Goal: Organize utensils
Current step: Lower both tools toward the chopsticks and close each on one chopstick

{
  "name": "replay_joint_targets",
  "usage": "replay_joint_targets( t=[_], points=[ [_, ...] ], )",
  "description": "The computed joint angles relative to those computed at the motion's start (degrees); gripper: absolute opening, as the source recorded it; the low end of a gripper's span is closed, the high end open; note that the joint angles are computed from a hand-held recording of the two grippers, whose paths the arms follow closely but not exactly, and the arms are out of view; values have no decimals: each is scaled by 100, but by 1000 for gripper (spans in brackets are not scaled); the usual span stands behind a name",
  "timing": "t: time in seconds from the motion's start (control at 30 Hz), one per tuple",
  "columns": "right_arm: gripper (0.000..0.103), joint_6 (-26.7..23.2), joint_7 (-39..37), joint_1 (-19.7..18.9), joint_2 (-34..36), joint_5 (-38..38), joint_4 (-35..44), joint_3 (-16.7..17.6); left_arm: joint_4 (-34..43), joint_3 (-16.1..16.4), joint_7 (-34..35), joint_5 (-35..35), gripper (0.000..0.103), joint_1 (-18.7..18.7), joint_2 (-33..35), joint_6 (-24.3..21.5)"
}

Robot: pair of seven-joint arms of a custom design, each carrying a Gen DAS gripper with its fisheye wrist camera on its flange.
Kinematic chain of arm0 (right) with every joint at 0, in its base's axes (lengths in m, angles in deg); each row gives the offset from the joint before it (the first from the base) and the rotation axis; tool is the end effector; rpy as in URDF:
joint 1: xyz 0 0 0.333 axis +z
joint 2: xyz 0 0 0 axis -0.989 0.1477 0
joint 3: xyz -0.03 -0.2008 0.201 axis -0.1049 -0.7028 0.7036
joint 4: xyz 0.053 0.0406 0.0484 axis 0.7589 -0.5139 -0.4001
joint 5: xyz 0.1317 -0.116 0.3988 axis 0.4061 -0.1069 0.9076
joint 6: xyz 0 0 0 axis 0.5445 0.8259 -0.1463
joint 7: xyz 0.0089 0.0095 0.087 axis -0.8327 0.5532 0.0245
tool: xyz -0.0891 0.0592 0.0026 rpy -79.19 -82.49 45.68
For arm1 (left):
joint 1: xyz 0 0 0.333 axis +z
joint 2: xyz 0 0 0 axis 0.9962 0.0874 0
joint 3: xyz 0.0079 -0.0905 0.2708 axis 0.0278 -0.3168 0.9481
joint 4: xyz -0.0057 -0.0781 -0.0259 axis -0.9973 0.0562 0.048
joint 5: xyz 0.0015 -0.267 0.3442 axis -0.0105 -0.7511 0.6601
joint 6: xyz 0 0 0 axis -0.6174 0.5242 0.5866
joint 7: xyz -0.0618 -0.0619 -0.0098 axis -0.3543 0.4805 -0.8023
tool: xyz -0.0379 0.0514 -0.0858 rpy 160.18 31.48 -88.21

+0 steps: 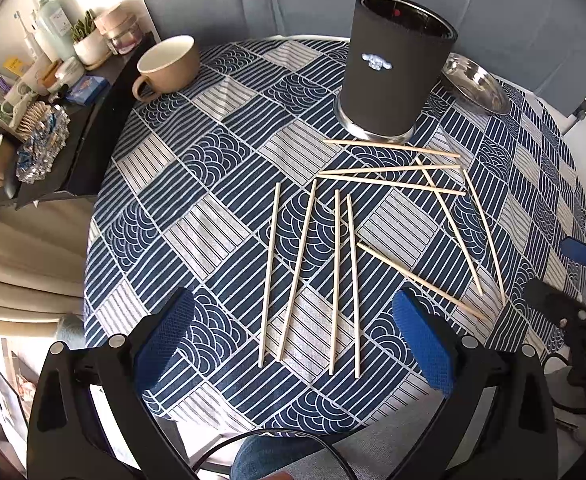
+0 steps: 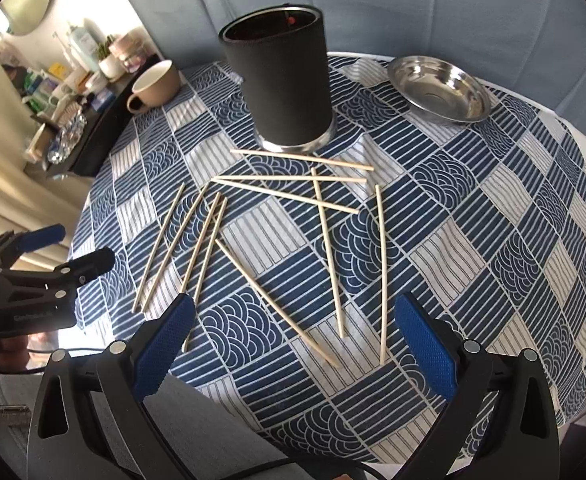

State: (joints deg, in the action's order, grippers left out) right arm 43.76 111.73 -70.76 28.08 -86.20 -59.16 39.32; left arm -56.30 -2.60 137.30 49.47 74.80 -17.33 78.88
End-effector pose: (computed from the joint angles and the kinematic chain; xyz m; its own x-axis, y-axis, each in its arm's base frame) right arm 0.5212 0.1552 0.6471 -0.0643 -0.9901 -0.1251 -0.9306 0.1048 -0.3508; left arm 0.5878 -0.2272 0.6427 -0.3179 -0.9481 -0.0102 -0.8971 0.3043 -0.3204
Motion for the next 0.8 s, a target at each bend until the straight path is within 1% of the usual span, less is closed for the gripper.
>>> replay_joint_targets(
  t=[0.1,0.23,0.33,0.43,0.73,0.77,0.8],
  points=[
    [95,-109,-273,58,173,15,149,-5,106,34,-11,-120,97,46,118,-62],
    [95,-47,-684,126,300,-73,172,7,231,48,-26,-46,97,91,303,-163],
    [95,-199,-1029,185,490,17,254,-20,409,36,103,86,97,95,539,-358],
    [95,-267,-1319,228,655,67,312,-40,576,29,270,173,97,104,779,-441],
    [94,-409,-2152,357,1246,-196,661,-42,1491,42,576,549,97,41,1715,-663],
    [93,-418,-2199,368,1297,-206,689,-48,1613,50,596,576,97,35,1832,-693],
    [88,-443,-2250,374,1334,-193,716,-60,1710,55,607,597,97,27,1922,-732]
  ],
)
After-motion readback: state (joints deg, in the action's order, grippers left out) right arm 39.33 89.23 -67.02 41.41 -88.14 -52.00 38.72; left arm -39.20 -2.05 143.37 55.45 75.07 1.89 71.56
